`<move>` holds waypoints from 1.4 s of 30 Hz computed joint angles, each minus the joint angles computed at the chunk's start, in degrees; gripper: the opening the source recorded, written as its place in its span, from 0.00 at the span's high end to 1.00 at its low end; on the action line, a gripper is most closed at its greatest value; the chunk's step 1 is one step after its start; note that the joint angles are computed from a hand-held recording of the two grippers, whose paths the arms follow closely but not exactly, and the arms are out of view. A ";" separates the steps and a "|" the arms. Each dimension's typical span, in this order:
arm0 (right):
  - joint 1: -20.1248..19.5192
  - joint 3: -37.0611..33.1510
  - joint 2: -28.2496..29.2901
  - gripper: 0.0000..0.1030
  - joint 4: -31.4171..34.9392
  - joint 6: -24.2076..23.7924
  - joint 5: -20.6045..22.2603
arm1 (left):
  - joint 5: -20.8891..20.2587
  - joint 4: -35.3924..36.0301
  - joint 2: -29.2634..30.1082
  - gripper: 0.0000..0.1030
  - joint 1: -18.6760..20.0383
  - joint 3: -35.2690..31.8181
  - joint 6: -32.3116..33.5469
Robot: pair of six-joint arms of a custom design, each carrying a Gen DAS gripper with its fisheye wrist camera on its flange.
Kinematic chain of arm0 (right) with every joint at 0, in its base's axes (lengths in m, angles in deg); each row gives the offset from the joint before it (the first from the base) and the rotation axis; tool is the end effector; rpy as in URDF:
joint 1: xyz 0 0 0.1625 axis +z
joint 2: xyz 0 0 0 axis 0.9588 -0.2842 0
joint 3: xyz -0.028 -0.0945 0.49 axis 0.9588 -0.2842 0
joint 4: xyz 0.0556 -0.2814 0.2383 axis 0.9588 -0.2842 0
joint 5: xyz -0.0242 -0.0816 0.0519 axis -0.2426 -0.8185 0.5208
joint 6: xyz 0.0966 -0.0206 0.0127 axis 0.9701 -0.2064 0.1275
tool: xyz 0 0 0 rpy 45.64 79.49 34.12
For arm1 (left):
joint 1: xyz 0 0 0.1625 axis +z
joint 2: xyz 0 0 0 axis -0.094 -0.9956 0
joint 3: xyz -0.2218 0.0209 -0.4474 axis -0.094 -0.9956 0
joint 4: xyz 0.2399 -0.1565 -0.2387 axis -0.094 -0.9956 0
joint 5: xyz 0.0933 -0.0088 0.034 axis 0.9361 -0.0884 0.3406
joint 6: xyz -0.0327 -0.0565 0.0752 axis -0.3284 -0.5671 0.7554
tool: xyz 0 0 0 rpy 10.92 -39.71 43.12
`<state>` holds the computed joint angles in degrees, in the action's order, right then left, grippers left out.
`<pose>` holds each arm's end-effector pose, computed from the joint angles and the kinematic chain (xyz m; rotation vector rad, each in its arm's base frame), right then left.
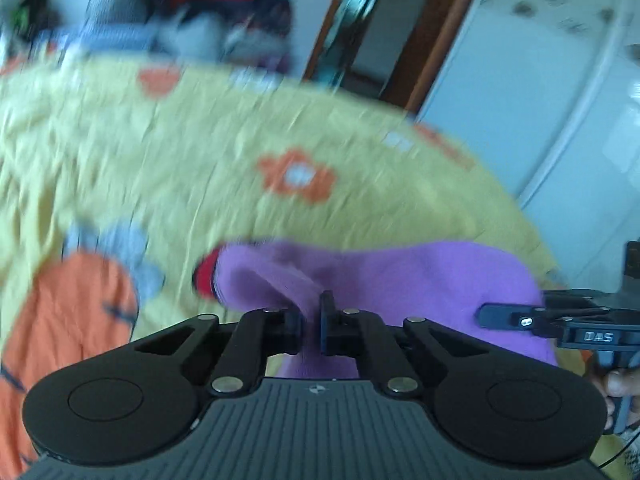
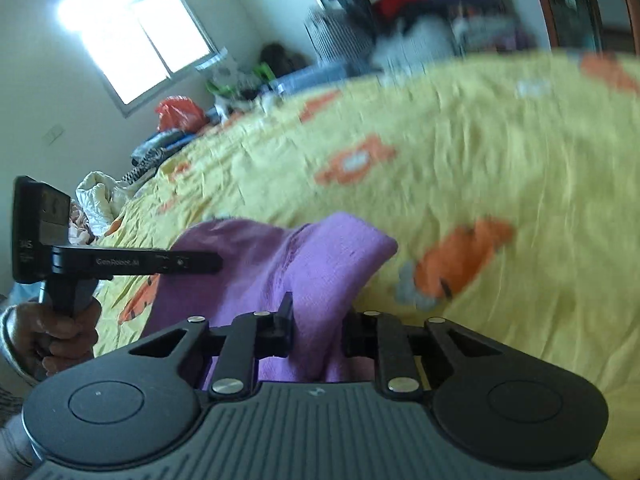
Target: Fold small clothes
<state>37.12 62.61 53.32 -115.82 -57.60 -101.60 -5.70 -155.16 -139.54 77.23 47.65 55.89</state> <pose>0.3634 -0.6026 0.0103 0.9757 -2.8226 0.8371 0.0199 -0.5309 0.4168 0.3457 2.4347 -1.1012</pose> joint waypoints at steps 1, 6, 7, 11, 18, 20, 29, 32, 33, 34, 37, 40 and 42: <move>0.19 0.19 0.09 0.81 -1.36 -0.61 0.16 | 1.52 -2.54 0.23 0.94 -0.82 0.67 2.17; 1.05 -0.45 1.27 0.82 -7.26 -2.54 -0.75 | 3.36 -9.93 2.33 0.95 -1.50 0.51 9.78; 1.08 -1.12 1.70 0.82 -7.60 -2.94 -1.14 | 4.70 -10.90 3.49 0.94 -1.21 -0.19 11.60; 1.62 -6.32 4.00 0.71 -1.10 -1.76 -11.42 | 15.30 -8.89 7.40 0.93 0.00 -4.28 11.54; -0.18 9.28 -2.58 0.15 -9.03 4.17 -6.90 | 11.48 4.11 -7.01 0.37 -2.21 2.74 -2.84; -0.75 14.36 -3.68 0.15 -12.30 6.11 -5.34 | 8.04 11.88 -11.87 0.31 -3.26 5.63 -8.16; -1.15 20.36 -2.43 0.83 -15.55 7.76 -0.51 | 2.77 21.16 -15.39 0.86 -5.98 14.01 -23.04; -0.32 19.88 -2.45 0.86 -15.44 8.82 -1.65 | 2.22 23.09 -15.81 0.88 -6.21 13.39 -22.13; -0.19 20.35 -2.78 0.86 -16.20 9.34 -0.97 | 1.51 24.60 -16.69 0.90 -6.13 12.98 -22.94; -0.03 21.18 -3.08 0.87 -17.65 9.66 -0.11 | 1.00 25.84 -17.77 0.91 -6.40 12.83 -23.63; 1.24 24.24 -4.92 0.88 -20.56 10.16 1.00 | 3.15 28.88 -21.12 0.91 -9.00 13.83 -24.44; 3.06 24.86 -4.17 0.84 -19.09 8.09 -6.51 | 7.98 32.94 -21.45 0.79 -9.89 14.91 -24.77; 2.74 25.09 -3.61 0.70 -18.59 7.52 -8.45 | 8.85 35.09 -23.08 0.70 -10.58 14.96 -28.04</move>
<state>39.86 87.70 49.71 -134.41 -50.08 -110.05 3.15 -120.07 -162.62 66.66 62.61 27.84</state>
